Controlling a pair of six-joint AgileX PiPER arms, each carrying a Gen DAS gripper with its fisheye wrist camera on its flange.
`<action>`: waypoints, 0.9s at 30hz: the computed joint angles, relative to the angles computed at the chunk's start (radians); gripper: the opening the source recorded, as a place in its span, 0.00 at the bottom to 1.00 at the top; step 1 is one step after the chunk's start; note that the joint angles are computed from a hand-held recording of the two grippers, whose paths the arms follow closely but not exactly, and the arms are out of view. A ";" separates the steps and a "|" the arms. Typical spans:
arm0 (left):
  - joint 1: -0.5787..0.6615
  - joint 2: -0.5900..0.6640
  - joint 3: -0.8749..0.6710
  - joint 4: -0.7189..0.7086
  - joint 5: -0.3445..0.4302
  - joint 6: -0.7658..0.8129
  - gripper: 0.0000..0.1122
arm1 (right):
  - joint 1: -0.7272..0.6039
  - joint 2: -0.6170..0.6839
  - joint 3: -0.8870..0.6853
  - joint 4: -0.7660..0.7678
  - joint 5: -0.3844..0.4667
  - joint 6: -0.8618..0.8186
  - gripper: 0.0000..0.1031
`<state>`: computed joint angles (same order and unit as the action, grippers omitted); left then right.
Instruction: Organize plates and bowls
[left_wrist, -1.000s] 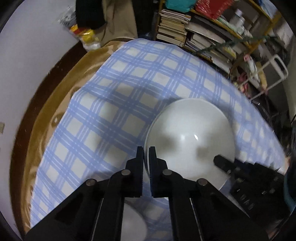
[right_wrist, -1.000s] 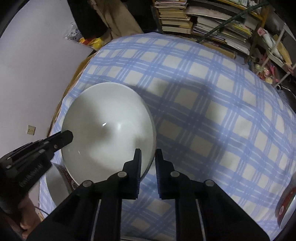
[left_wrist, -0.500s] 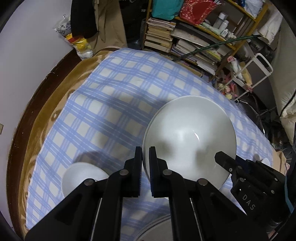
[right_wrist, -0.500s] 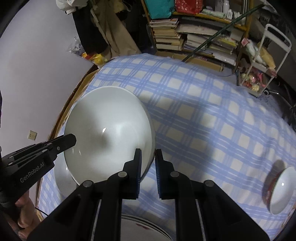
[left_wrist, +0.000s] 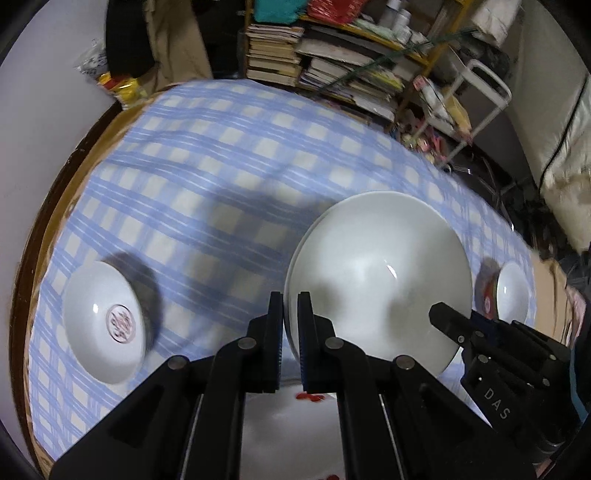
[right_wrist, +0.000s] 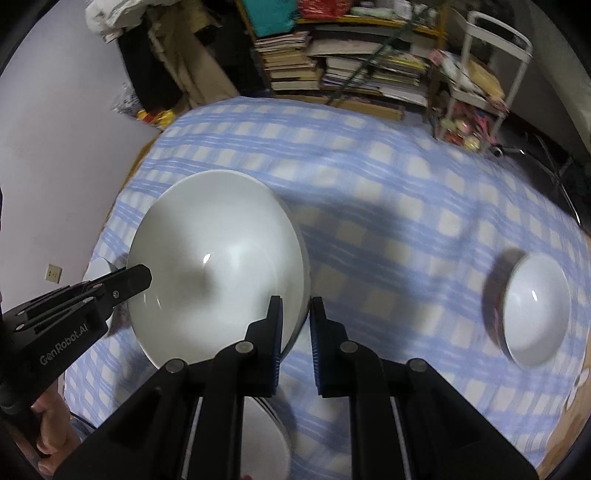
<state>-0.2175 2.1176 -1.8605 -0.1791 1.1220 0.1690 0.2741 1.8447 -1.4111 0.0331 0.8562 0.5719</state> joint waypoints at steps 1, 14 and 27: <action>-0.011 -0.013 0.027 0.004 -0.014 -0.002 0.05 | -0.002 -0.018 0.033 -0.006 -0.010 0.006 0.15; -0.182 -0.142 0.346 -0.007 -0.138 -0.076 0.07 | -0.079 -0.278 0.433 -0.047 -0.099 0.047 0.15; -0.258 -0.168 0.442 0.041 -0.185 -0.171 0.07 | -0.154 -0.354 0.613 0.041 -0.207 -0.092 0.14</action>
